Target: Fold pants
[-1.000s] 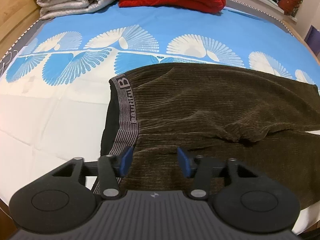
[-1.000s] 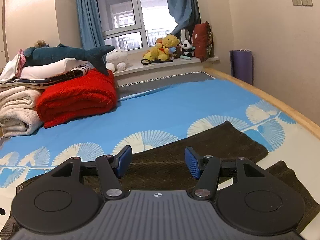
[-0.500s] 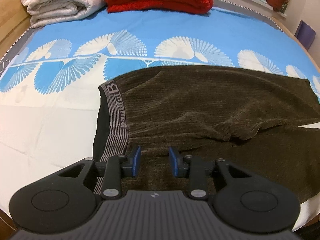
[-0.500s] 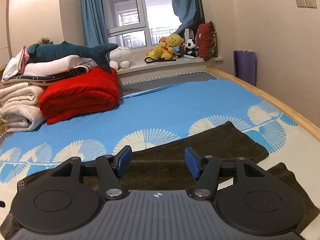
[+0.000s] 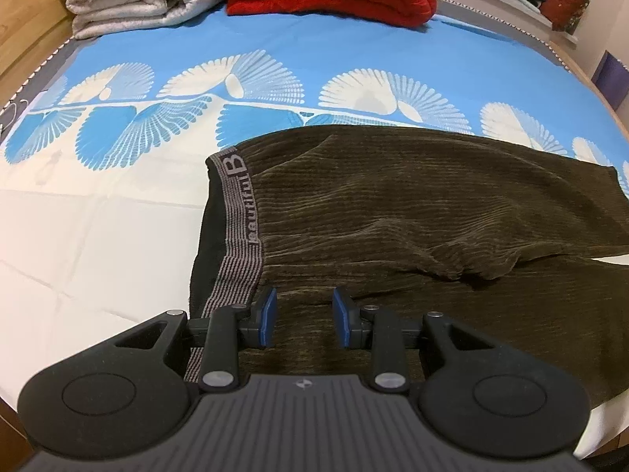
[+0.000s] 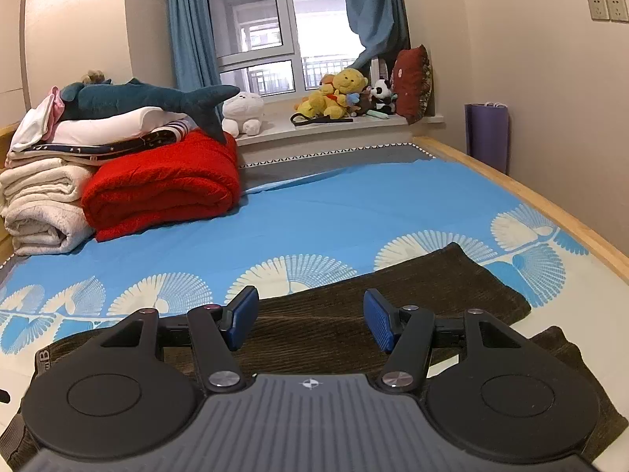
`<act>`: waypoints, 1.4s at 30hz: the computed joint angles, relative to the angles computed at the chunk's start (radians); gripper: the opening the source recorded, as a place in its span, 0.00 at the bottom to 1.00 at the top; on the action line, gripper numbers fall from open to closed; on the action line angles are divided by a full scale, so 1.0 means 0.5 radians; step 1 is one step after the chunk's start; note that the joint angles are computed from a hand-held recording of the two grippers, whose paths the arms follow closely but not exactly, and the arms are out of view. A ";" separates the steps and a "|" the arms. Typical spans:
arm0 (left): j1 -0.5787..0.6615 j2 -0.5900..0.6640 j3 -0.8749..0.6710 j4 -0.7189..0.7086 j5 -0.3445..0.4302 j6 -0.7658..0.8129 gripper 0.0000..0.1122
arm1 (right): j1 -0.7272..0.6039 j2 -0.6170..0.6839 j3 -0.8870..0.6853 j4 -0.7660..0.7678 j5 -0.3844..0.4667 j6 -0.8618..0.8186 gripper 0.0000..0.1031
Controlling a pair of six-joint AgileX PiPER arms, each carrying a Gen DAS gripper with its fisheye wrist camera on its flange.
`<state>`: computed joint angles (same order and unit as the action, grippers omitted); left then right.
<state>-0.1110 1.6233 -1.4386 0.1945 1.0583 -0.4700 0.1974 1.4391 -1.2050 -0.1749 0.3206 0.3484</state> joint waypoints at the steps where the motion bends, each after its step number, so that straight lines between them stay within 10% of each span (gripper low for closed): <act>1: 0.000 0.004 -0.002 -0.001 0.002 -0.001 0.31 | -0.002 0.001 -0.002 0.002 0.004 0.008 0.60; 37: -0.058 0.030 -0.016 -0.039 -0.136 0.095 0.16 | -0.042 0.051 -0.044 0.314 -0.054 -0.300 0.59; 42: -0.069 0.052 -0.032 -0.036 -0.138 0.097 0.16 | -0.046 0.061 -0.047 0.388 -0.084 -0.394 0.40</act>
<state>-0.1452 1.6493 -1.4546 0.1765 0.9892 -0.4215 0.1745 1.4694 -1.2285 0.0190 0.2784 0.1516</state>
